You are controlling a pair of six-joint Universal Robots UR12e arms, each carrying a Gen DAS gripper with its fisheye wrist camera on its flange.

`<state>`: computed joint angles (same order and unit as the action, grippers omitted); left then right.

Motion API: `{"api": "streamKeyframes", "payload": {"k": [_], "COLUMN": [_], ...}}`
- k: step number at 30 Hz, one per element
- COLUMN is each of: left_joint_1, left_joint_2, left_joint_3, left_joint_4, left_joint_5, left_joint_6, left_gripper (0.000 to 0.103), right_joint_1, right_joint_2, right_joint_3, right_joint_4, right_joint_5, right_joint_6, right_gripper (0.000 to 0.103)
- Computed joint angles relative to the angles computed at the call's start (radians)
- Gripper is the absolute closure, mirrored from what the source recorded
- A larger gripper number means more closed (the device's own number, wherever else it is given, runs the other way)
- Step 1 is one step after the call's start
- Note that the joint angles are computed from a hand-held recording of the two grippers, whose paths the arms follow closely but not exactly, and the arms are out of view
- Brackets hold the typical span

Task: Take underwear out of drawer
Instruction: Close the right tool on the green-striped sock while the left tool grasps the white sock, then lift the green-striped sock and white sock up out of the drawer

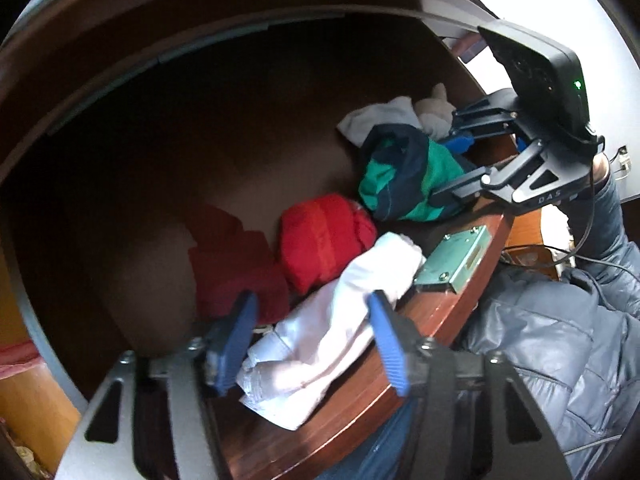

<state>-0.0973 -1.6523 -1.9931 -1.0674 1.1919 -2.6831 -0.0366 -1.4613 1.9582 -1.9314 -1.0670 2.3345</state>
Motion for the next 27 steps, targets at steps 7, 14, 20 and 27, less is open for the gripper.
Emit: {"api": "streamKeyframes", "payload": {"k": [7, 14, 20, 27], "left_joint_1": [-0.003, 0.1, 0.097, 0.054], "left_joint_2": [0.011, 0.107, 0.132, 0.069], "left_joint_3": [-0.036, -0.131, -0.154, -0.069], "left_joint_4": [0.072, 0.236, 0.312, 0.12], "left_joint_5": [-0.009, -0.19, -0.112, -0.102], "left_joint_6": [-0.014, -0.068, -0.084, 0.009], "left_gripper": [0.1, 0.103, 0.102, 0.053], "right_joint_1": [-0.014, -0.034, -0.041, -0.035], "right_joint_2": [-0.002, -0.013, -0.015, -0.01], "right_joint_3": [0.004, 0.02, 0.018, 0.01], "right_joint_4": [-0.009, -0.033, -0.025, -0.014], "right_joint_5": [0.036, 0.069, 0.071, 0.066], "right_joint_6": [0.019, 0.028, 0.023, 0.035], "right_gripper": [0.063, 0.063, 0.063, 0.063]}}
